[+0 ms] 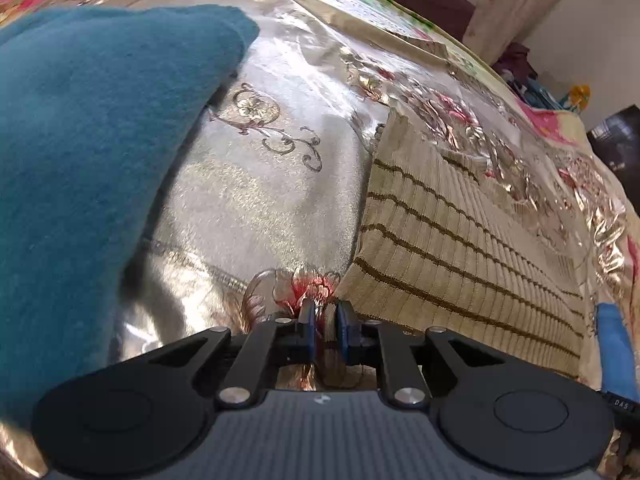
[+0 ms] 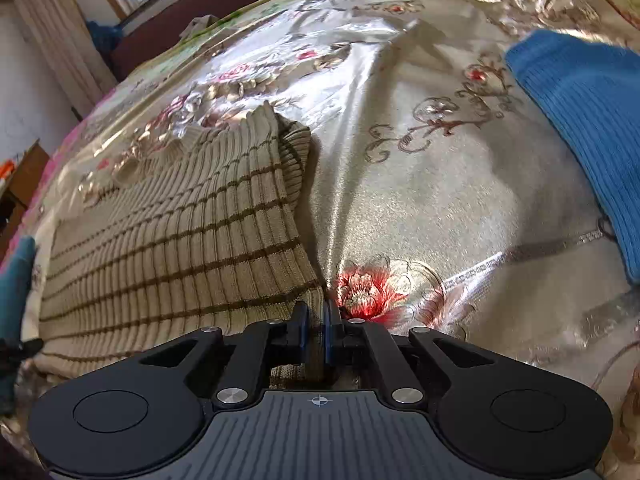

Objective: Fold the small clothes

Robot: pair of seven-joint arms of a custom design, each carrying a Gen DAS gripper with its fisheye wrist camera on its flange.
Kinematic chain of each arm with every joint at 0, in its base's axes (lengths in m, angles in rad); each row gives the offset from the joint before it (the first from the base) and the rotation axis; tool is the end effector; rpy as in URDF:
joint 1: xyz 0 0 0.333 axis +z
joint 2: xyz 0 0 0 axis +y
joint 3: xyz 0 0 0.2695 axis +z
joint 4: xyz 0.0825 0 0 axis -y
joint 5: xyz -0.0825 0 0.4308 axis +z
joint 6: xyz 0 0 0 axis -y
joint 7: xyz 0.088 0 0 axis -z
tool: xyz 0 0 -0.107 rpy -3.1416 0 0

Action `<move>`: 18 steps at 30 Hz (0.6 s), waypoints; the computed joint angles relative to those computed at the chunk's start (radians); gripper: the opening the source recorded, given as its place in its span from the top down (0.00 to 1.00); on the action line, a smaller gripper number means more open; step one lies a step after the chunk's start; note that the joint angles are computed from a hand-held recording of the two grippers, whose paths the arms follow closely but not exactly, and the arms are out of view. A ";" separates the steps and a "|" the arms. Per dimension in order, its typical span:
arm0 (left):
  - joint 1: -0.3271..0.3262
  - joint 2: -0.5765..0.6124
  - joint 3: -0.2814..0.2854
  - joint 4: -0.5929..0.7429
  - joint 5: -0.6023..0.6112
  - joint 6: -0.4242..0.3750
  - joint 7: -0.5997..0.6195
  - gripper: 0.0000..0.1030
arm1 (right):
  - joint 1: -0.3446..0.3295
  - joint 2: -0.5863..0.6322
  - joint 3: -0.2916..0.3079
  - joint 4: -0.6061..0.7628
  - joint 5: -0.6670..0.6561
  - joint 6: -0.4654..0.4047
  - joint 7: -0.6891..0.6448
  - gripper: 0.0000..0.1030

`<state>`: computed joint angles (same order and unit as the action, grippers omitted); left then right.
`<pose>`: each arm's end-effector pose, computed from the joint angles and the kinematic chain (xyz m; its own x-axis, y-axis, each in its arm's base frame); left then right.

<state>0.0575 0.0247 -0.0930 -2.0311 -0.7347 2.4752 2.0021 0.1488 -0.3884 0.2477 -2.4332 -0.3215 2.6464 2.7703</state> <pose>0.6320 -0.0202 0.4100 -0.0901 -0.8907 0.4455 -0.8799 -0.1384 -0.4546 0.4846 0.2130 0.4439 -0.4160 -0.8501 -0.3228 -0.6733 0.5266 -0.5190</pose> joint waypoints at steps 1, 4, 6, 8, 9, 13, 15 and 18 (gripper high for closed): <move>0.000 -0.009 0.000 -0.006 0.001 0.006 -0.003 0.78 | 0.001 -0.006 -0.003 -0.003 0.008 0.003 0.006 0.89; -0.005 -0.051 0.006 -0.046 -0.002 0.028 0.009 0.79 | -0.010 -0.035 0.014 -0.014 -0.010 0.008 0.029 0.83; -0.012 -0.076 0.015 -0.067 -0.009 0.036 0.016 0.79 | -0.015 -0.050 0.027 -0.016 -0.025 0.010 0.037 0.83; -0.022 -0.103 0.024 -0.089 -0.036 0.047 0.040 0.79 | -0.021 -0.055 0.039 -0.013 -0.039 0.017 0.044 0.83; -0.029 -0.117 0.028 -0.102 -0.049 0.057 0.055 0.79 | -0.025 -0.054 0.046 -0.009 -0.048 0.020 0.050 0.83; -0.061 -0.145 0.044 -0.129 -0.092 0.082 0.106 0.79 | -0.031 -0.039 0.058 0.005 -0.072 0.042 0.069 0.83; -0.071 -0.141 0.046 -0.129 -0.086 0.080 0.107 0.79 | -0.031 -0.025 0.060 0.016 -0.082 0.044 0.065 0.83; -0.075 -0.122 0.043 -0.127 -0.056 0.076 0.082 0.79 | -0.025 -0.004 0.053 0.025 -0.088 0.034 0.066 0.83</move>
